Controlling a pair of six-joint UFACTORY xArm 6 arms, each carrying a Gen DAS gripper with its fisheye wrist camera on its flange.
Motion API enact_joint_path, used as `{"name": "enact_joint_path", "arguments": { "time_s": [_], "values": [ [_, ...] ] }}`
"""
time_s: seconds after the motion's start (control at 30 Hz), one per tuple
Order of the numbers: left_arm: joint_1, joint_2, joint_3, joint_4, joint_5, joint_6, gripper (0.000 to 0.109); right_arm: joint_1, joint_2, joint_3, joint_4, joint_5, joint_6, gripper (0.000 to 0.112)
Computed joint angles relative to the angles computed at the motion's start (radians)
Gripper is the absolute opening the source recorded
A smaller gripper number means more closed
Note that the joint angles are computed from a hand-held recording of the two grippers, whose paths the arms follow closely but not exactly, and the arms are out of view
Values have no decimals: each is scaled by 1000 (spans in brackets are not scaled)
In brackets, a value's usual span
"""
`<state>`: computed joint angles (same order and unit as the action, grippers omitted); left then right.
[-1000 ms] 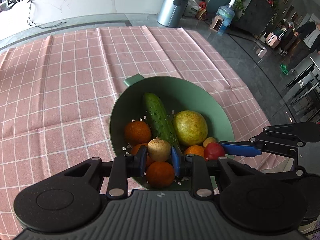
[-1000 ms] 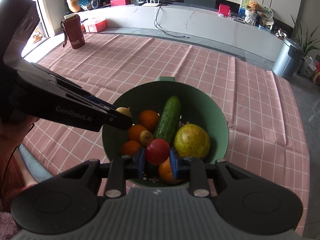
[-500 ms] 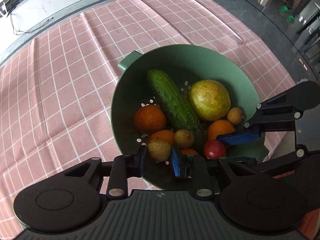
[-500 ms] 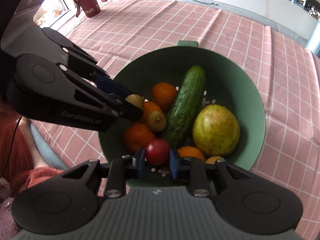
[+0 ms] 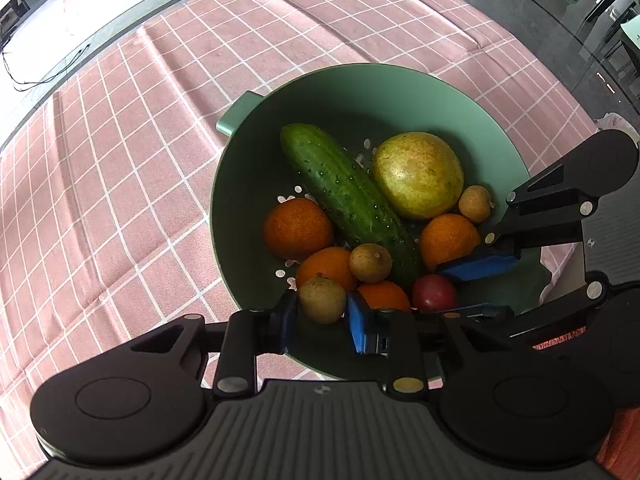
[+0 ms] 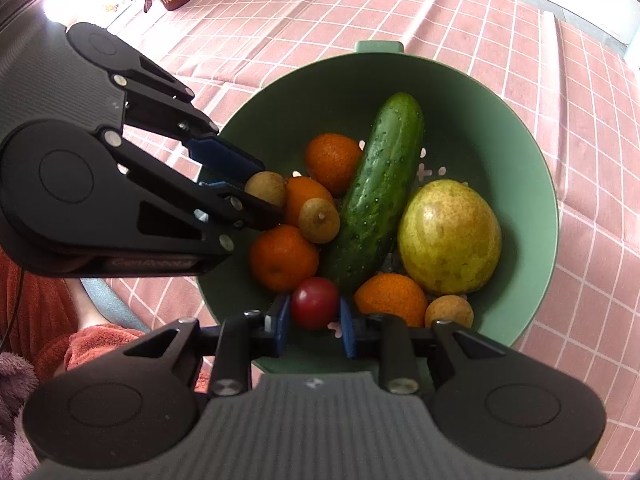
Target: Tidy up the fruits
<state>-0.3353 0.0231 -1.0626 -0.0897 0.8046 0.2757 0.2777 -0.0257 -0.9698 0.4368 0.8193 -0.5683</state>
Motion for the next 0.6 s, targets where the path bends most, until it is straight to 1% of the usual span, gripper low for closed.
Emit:
{"name": "enact_joint_path", "arguments": {
  "time_s": [0.03,0.1,0.13,0.2,0.27,0.37,0.4,0.53,0.6],
  "values": [
    [0,1,-5,-1,8,-2,36,1,-1,0,-5,1,7,23],
    [2,-4,-11,-12,22,-4,43,6,-1,-5,-18,4,32,25],
    [3,-12,-9,-18,22,0,48,7,-5,-5,-23,5,37,28],
    [5,-39,8,-24,11,8,51,10,-22,-4,-37,3,51,44],
    [9,-83,36,-32,-4,8,51,14,-54,9,-70,-15,72,44],
    [23,-160,89,-56,-41,8,52,17,-101,27,-82,-35,104,44],
    [28,-185,107,-61,-56,5,52,19,-126,43,-85,-55,122,44],
    [50,-315,208,-70,-152,-15,52,39,-225,108,-82,-144,187,45],
    [59,-386,261,-50,-200,-47,52,57,-271,135,-95,-186,233,45]
  ]
}}
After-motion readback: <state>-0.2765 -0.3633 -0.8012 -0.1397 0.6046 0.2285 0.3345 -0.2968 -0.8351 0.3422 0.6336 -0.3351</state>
